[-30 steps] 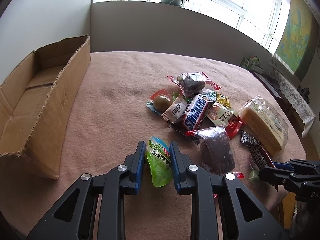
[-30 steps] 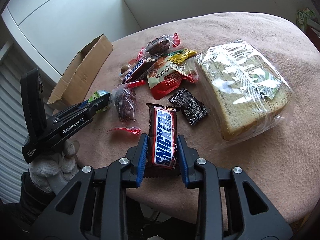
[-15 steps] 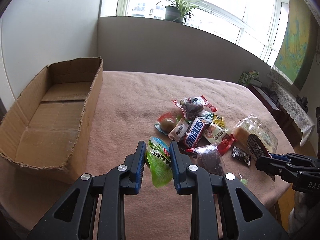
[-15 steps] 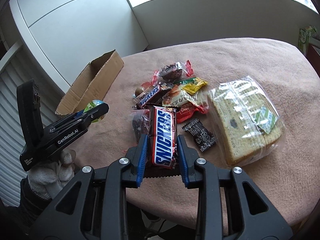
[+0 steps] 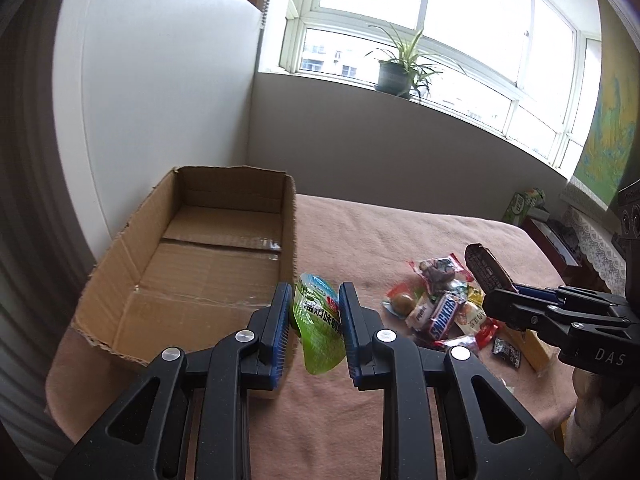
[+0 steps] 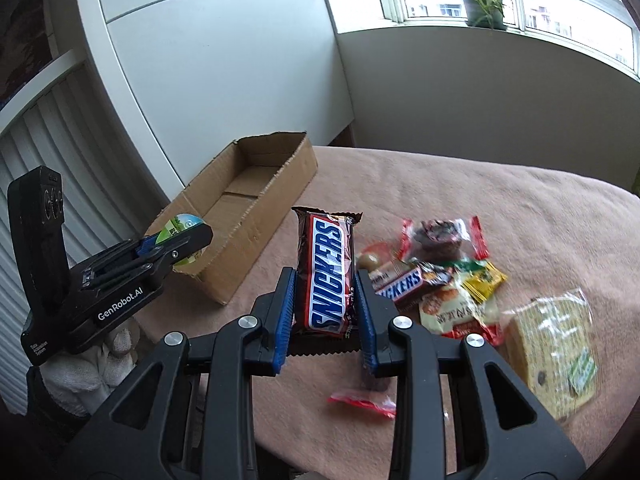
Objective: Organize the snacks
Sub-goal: 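Carry both held snacks over the cardboard box and open both grippers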
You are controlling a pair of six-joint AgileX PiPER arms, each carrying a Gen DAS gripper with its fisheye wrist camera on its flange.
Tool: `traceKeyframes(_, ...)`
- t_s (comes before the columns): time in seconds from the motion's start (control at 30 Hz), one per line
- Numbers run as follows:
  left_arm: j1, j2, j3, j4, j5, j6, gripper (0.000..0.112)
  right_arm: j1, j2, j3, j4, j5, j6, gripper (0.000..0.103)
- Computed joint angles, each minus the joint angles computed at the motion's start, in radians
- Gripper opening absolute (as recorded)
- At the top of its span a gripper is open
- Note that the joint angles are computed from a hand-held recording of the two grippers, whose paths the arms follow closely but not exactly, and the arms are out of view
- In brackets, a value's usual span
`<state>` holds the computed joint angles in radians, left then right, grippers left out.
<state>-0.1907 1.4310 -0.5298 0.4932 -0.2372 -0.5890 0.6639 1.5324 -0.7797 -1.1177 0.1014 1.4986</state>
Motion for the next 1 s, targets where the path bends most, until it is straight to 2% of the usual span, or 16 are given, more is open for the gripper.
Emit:
traceKeyframes(0.1, 0.068, 0.011, -0.001, 0.031, -0.017, -0.012, 0.022, 0.031, 0.072, -0.1, 0.125, 0.021, -0.153, 0.03)
traceKeyframes(0.23, 0.146, 0.029, -0.009, 0.072, -0.031, -0.043, 0.022, 0.059, 0.175, -0.241, 0.376, 0.041, -0.434, 0.03)
traceKeyframes(0.43, 0.201, 0.059, -0.037, 0.087, -0.022, -0.047, 0.022, 0.089, 0.318, -0.428, 0.657, 0.099, -0.736, 0.03)
traceKeyframes(0.57, 0.236, 0.083, -0.055, 0.129, -0.029, -0.082, 0.022, 0.101, 0.382, -0.516, 0.773, 0.131, -0.86, 0.03)
traceKeyframes(0.77, 0.266, 0.115, -0.085, 0.204, -0.031, -0.149, 0.023, 0.112, 0.446, -0.615, 0.815, 0.174, -0.916, 0.03)
traceKeyframes(0.83, 0.272, 0.12, -0.093, 0.24, -0.028, -0.185, 0.023, 0.114, 0.455, -0.635, 0.825, 0.189, -0.93, 0.036)
traceKeyframes(0.9, 0.268, 0.117, -0.098, 0.219, -0.011, -0.171, 0.023, 0.117, 0.452, -0.635, 0.786, 0.18, -0.889, 0.051)
traceKeyframes(1.0, 0.267, 0.117, -0.102, 0.235, -0.004, -0.199, 0.025, 0.123, 0.432, -0.615, 0.701, 0.173, -0.809, 0.064)
